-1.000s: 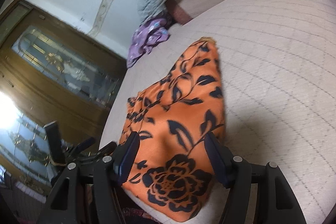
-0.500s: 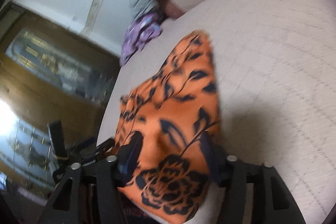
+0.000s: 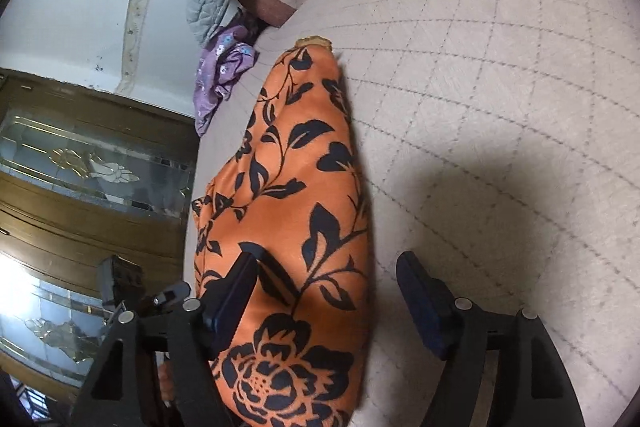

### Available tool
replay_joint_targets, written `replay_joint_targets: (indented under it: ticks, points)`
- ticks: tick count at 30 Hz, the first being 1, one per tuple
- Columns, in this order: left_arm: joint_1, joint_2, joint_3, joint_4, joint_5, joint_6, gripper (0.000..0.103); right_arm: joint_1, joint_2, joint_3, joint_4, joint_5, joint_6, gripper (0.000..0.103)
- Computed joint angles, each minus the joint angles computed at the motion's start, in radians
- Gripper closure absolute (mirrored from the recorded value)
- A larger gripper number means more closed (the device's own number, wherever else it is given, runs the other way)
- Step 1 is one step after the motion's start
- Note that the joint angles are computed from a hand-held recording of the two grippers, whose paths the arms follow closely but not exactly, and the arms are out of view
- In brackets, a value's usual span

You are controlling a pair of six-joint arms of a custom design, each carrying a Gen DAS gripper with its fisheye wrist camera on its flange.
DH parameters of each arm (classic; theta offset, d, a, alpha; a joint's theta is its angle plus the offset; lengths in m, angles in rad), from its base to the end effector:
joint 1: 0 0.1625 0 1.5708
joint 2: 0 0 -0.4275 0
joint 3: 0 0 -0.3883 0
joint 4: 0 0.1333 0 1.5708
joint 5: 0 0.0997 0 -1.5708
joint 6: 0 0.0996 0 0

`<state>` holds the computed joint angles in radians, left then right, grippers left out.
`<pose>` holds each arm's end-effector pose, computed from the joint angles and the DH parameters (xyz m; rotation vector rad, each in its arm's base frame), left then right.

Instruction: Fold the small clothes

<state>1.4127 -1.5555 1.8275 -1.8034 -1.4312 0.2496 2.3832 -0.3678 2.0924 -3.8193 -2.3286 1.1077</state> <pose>0.0703 -0.4935 0.3831 0.6120 2.9402 0.0687 0.3799 -0.2706 -0.0803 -0.7089 -2.7307 1.3463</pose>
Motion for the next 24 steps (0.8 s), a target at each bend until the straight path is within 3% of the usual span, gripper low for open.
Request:
replay_joint_targets:
  ticks: [4, 6, 10, 13, 17, 21, 24]
  points:
    - [-0.005, 0.000, 0.034, -0.004, -0.031, 0.025, 0.000, -0.033, 0.033, -0.023, -0.091, 0.069, -0.068, 0.025]
    - [-0.024, -0.017, 0.070, -0.033, -0.006, 0.045, 0.000, -0.043, 0.038, -0.046, -0.073, 0.081, -0.097, 0.024]
    - [-0.029, -0.023, 0.090, -0.063, -0.028, 0.024, 0.000, -0.056, 0.048, -0.083, -0.041, 0.100, -0.149, 0.024]
    - [-0.040, -0.038, 0.118, -0.098, -0.021, 0.026, 0.002, -0.057, 0.050, -0.108, 0.003, 0.093, -0.176, 0.030]
    - [-0.076, -0.066, 0.174, -0.173, 0.034, 0.023, 0.022, -0.053, 0.054, -0.120, 0.013, 0.076, -0.195, 0.048]
    - [-0.081, -0.097, 0.187, -0.205, 0.031, 0.043, 0.047, -0.034, 0.051, -0.145, 0.057, 0.035, -0.232, 0.058]
    - [-0.096, -0.126, 0.196, -0.217, 0.041, 0.054, 0.057, -0.015, 0.052, -0.155, 0.065, 0.004, -0.254, 0.061]
